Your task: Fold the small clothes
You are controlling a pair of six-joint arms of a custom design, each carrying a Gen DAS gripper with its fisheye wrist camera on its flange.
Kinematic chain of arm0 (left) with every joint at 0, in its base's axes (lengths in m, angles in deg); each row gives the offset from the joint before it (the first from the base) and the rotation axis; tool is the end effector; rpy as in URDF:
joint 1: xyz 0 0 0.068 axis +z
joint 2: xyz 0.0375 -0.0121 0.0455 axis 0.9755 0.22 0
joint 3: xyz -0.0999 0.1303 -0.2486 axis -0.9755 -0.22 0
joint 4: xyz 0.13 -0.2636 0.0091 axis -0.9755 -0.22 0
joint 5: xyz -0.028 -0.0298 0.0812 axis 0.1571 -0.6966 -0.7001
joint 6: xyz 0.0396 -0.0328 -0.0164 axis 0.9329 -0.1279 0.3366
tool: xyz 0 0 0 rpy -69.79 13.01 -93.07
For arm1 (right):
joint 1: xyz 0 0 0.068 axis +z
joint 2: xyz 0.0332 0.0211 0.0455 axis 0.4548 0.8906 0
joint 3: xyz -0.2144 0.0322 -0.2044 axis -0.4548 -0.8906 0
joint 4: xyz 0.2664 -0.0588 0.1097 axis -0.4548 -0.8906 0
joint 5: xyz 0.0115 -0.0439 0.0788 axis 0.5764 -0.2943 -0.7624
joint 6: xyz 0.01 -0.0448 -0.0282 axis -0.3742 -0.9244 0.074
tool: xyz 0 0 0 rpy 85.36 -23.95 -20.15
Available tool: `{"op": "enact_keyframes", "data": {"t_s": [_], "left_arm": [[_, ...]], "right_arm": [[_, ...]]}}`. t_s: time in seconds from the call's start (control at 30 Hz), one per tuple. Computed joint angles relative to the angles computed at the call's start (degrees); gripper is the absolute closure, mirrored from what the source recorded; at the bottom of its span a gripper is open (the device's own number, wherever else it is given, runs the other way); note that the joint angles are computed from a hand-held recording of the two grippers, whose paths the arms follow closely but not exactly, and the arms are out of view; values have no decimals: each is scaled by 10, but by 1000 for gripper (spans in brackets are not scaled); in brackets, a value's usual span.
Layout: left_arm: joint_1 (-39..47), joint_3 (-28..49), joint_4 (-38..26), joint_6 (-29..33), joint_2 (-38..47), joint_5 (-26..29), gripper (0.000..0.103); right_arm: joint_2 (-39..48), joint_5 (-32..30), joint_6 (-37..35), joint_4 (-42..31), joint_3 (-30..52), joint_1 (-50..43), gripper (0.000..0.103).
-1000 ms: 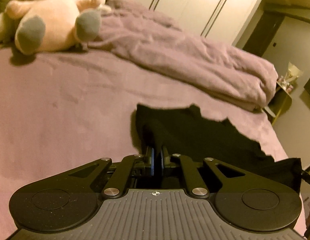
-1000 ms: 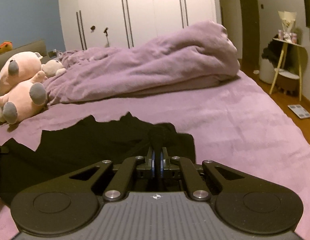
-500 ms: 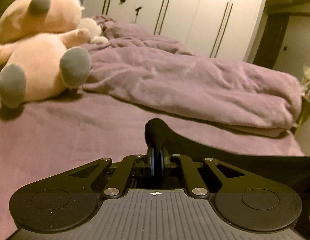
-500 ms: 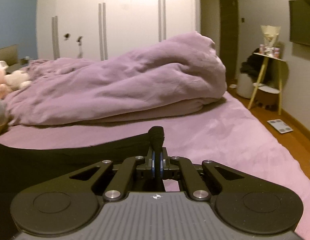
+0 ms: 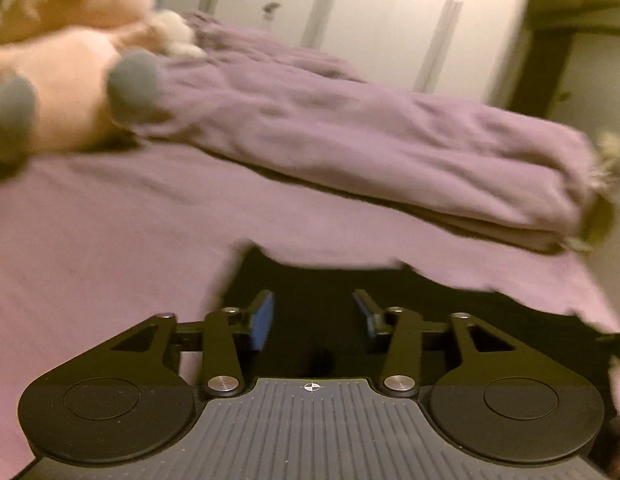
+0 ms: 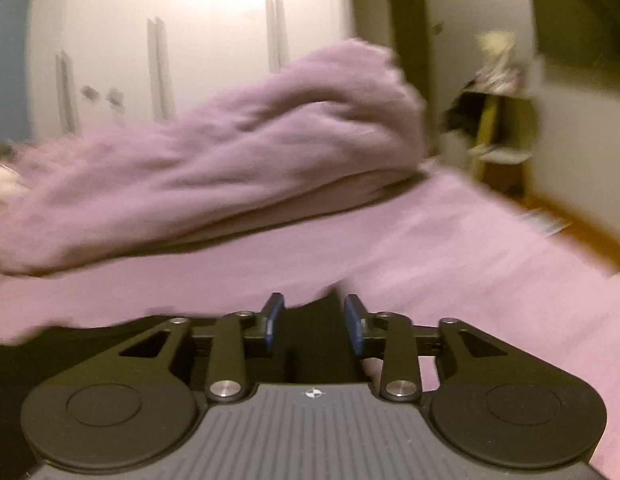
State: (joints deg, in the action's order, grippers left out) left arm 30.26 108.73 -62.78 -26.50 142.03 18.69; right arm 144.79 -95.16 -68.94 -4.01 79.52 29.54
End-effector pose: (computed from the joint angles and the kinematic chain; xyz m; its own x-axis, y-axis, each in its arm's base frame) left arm 0.2169 -0.1970 0.1747 -0.4641 -0.4347 -0.7718 -0.3428 0.8916 -0.2960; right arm 0.3748 0.0235 0.1525 -0.5007 0.0627 -0.8633 -0.1776 0.9687 0.1733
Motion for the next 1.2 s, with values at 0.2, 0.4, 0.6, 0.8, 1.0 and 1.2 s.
{"op": "enact_keyframes", "data": {"t_s": [0.2, 0.4, 0.6, 0.8, 1.0, 1.2], "left_arm": [[-43, 15, 5, -102, 88, -14, 47], [-76, 35, -124, -137, 111, -91, 46], [-84, -22, -224, -303, 39, -58, 36], [-127, -50, -364, -423, -63, -26, 42], [-190, -70, -390, -492, -153, 7, 44], [-171, -106, -283, -454, -204, 55, 46]], "right_arm": [[7, -342, 147, 41, -94, 7, 57], [59, -378, 108, 17, -78, -51, 63], [21, -374, -13, -99, -55, -174, 67], [-60, -327, -83, -210, -61, -272, 41], [-99, -349, -134, -342, -57, -340, 31], [-95, -358, -117, -359, -57, -317, 39]]}}
